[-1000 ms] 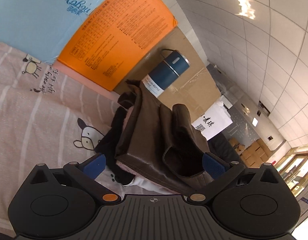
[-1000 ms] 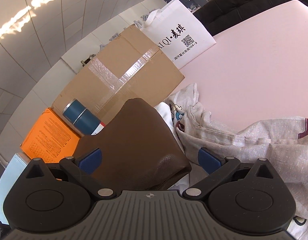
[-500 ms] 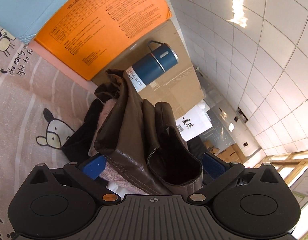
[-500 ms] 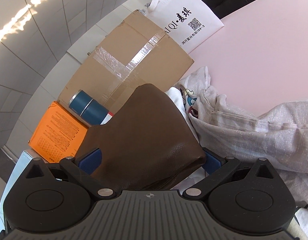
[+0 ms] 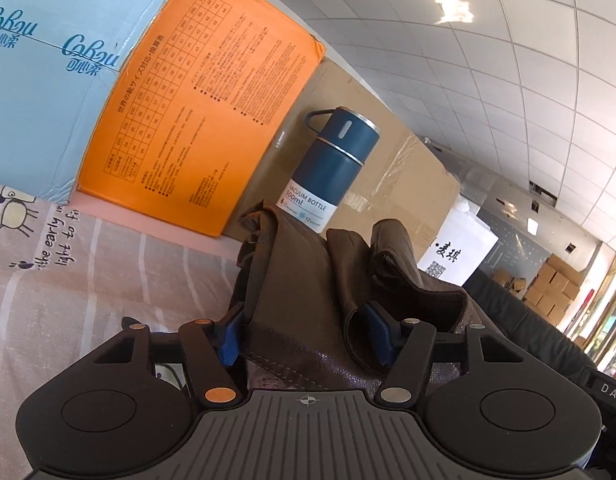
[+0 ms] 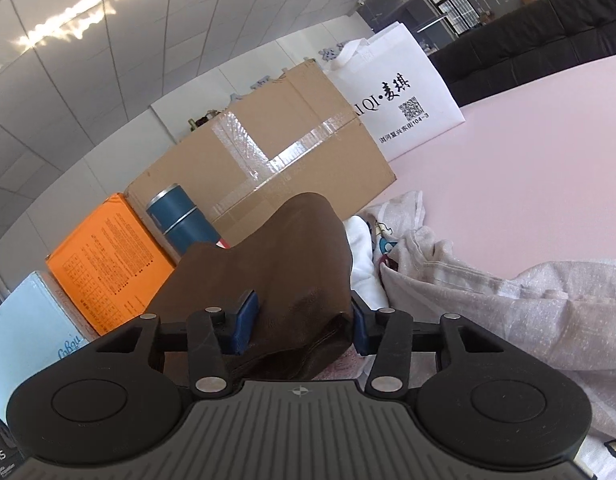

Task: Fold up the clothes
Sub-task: 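Close the right gripper on the brown leather jacket while the left gripper grasps it too, then lift the brown jacket with both grippers and carry it toward the bed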

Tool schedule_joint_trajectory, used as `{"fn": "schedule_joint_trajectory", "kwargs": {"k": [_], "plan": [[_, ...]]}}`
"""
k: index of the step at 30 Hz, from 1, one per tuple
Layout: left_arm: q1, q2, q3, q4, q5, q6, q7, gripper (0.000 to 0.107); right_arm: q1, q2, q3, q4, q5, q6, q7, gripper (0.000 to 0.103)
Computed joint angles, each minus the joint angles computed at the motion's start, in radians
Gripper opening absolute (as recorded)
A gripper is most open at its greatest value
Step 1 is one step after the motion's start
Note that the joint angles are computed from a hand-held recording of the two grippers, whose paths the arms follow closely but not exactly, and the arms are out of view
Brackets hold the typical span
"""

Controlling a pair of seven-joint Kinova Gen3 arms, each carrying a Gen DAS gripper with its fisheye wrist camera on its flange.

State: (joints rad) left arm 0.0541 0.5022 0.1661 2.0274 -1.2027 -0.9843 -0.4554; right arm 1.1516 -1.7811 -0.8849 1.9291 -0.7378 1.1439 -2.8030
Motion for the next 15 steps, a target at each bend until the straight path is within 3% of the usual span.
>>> {"fn": "schedule_joint_trajectory", "kwargs": {"k": [6, 11, 15], "plan": [[-0.026, 0.034, -0.004, -0.032, -0.005, -0.009, 0.073, 0.054, -0.106, 0.035, -0.051, 0.072, -0.083, -0.191, 0.17, 0.044], [-0.026, 0.05, -0.014, -0.06, -0.054, -0.017, 0.127, 0.054, -0.128, 0.127, -0.08, 0.089, -0.091, -0.246, 0.235, 0.08], [-0.028, 0.063, -0.022, -0.075, -0.086, -0.031, 0.178, 0.055, -0.114, 0.221, -0.103, 0.104, -0.046, -0.298, 0.309, 0.084]]}}
